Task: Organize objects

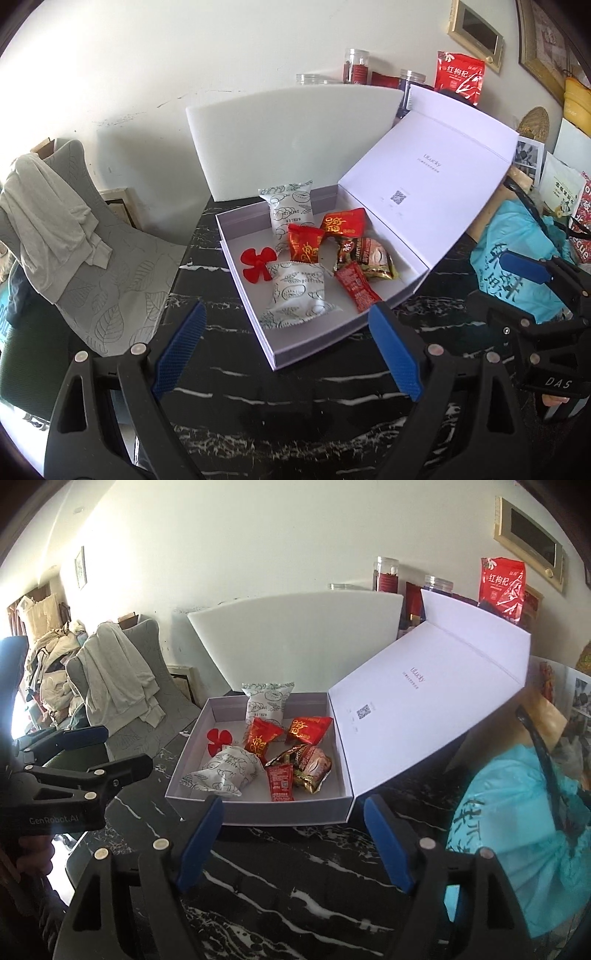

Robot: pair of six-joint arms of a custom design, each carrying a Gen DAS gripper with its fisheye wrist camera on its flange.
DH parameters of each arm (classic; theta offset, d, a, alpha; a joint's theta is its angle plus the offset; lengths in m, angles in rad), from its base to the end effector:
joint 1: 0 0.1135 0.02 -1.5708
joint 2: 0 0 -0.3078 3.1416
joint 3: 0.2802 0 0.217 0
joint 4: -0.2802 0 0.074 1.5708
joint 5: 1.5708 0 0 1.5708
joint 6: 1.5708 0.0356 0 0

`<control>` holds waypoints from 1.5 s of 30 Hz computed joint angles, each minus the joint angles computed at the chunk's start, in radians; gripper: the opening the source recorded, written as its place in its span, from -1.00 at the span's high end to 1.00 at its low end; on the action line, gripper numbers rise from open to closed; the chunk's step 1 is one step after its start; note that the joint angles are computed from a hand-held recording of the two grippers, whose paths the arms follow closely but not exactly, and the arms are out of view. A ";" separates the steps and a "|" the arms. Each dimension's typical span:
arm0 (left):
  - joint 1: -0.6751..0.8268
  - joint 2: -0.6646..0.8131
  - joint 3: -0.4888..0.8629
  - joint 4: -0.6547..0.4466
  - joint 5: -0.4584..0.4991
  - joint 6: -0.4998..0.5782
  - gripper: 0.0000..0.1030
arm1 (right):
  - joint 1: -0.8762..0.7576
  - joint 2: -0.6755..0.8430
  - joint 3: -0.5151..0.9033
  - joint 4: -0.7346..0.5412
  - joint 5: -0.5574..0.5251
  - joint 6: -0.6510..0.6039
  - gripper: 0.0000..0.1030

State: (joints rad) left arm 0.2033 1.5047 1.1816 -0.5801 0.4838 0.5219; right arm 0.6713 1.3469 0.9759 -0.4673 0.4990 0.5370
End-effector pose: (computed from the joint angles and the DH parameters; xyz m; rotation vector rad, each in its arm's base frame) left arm 0.2793 0.0407 0.3285 0.5701 2.2834 -0.2525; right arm 0.1971 0.1348 0.3157 0.0691 2.2811 0.0186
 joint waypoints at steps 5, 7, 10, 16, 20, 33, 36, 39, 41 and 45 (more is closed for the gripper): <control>0.020 -0.065 -0.047 -0.007 -0.019 0.021 -0.74 | 0.080 -0.030 -0.005 -0.065 0.058 0.059 -0.60; 0.038 -0.085 -0.059 -0.023 -0.002 0.034 -0.74 | 0.117 -0.052 -0.017 -0.084 0.079 0.091 -0.60; 0.062 -0.124 -0.089 -0.033 0.020 0.051 -0.74 | 0.164 -0.073 -0.027 -0.119 0.113 0.138 -0.61; 0.121 -0.185 -0.153 -0.067 0.064 0.111 -0.74 | 0.288 -0.092 -0.050 -0.202 0.188 0.275 -0.61; 0.153 -0.212 -0.183 -0.090 0.079 0.146 -0.74 | 0.361 -0.094 -0.064 -0.247 0.225 0.360 -0.61; 0.273 -0.260 -0.255 -0.157 0.140 0.273 -0.74 | 0.545 -0.072 -0.087 -0.363 0.307 0.607 -0.62; 0.291 -0.278 -0.270 -0.162 0.152 0.296 -0.74 | 0.572 -0.063 -0.083 -0.387 0.319 0.638 -0.62; 0.305 -0.288 -0.277 -0.174 0.164 0.319 -0.74 | 0.590 -0.062 -0.088 -0.395 0.325 0.661 -0.62; 0.310 -0.292 -0.282 -0.178 0.164 0.326 -0.74 | 0.599 -0.062 -0.092 -0.400 0.326 0.675 -0.62; 0.322 -0.290 -0.284 -0.197 0.170 0.348 -0.74 | 0.617 -0.059 -0.096 -0.414 0.330 0.704 -0.62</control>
State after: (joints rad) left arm 0.5256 1.2151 0.8978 -0.7776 0.6535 0.8701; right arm 1.2887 1.2875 0.8795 -0.8809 0.8291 1.2410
